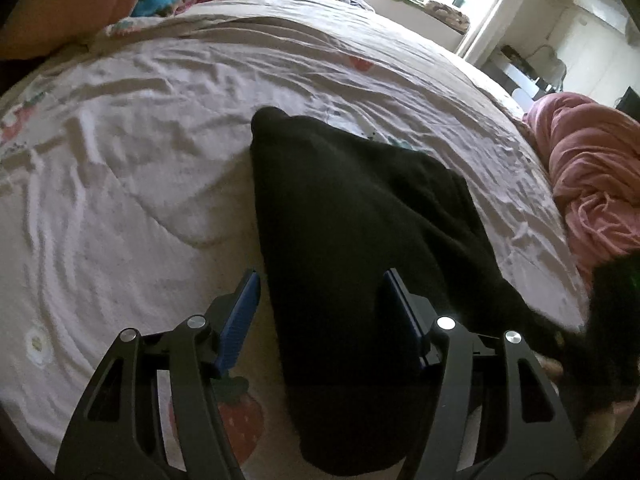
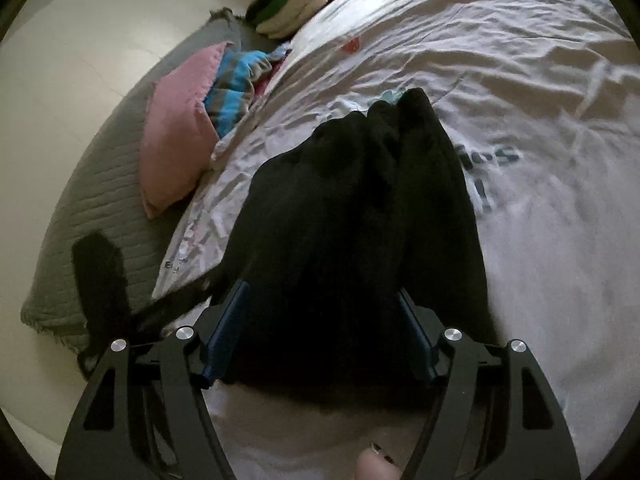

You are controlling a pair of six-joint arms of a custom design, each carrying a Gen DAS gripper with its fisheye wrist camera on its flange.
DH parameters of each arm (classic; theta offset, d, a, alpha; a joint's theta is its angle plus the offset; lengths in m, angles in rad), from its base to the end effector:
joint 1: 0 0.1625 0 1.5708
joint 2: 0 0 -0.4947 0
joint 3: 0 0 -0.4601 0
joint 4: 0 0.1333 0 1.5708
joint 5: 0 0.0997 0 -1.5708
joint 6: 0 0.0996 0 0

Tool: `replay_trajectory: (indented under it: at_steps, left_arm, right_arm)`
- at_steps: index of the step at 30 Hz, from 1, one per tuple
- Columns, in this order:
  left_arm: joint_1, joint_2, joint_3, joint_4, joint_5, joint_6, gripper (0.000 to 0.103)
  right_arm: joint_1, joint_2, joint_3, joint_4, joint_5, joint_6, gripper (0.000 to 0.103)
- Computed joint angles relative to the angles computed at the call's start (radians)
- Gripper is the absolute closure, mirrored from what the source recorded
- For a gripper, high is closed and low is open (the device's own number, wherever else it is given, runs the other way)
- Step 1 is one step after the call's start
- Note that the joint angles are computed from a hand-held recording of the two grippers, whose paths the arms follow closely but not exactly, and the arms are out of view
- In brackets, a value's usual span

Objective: Fold small clothes

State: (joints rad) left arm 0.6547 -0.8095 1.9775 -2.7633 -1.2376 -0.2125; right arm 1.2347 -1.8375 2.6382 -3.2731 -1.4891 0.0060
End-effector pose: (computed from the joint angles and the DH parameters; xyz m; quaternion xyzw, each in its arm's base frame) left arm -0.3937 -0.5113 0.0057 0.3379 0.9264 -0.0989 0.1336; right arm 0.0248 -0.3579 0.3260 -0.1356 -0.8893 0.4354 0.0353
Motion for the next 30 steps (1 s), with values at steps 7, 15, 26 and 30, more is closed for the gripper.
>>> replay_trajectory:
  at_steps: [7, 15, 26, 30]
  left_arm:
    - [0.004, -0.01, 0.008, 0.002, -0.026, 0.008, 0.048]
    - [0.002, -0.01, 0.009, 0.004, -0.03, 0.005, 0.048]
    - [-0.018, -0.019, 0.003, 0.014, -0.063, 0.023, 0.048]
    - [-0.027, -0.008, 0.003, 0.029, -0.066, 0.025, 0.048]
  right_arm:
    - [-0.023, 0.029, -0.1, 0.154, 0.0, -0.036, 0.046]
    - [0.096, 0.109, -0.135, 0.081, -0.168, -0.163, 0.078]
    - [0.229, 0.102, -0.127, -0.05, -0.412, -0.337, 0.082]
    - [0.158, 0.091, -0.111, -0.021, -0.434, -0.322, 0.082]
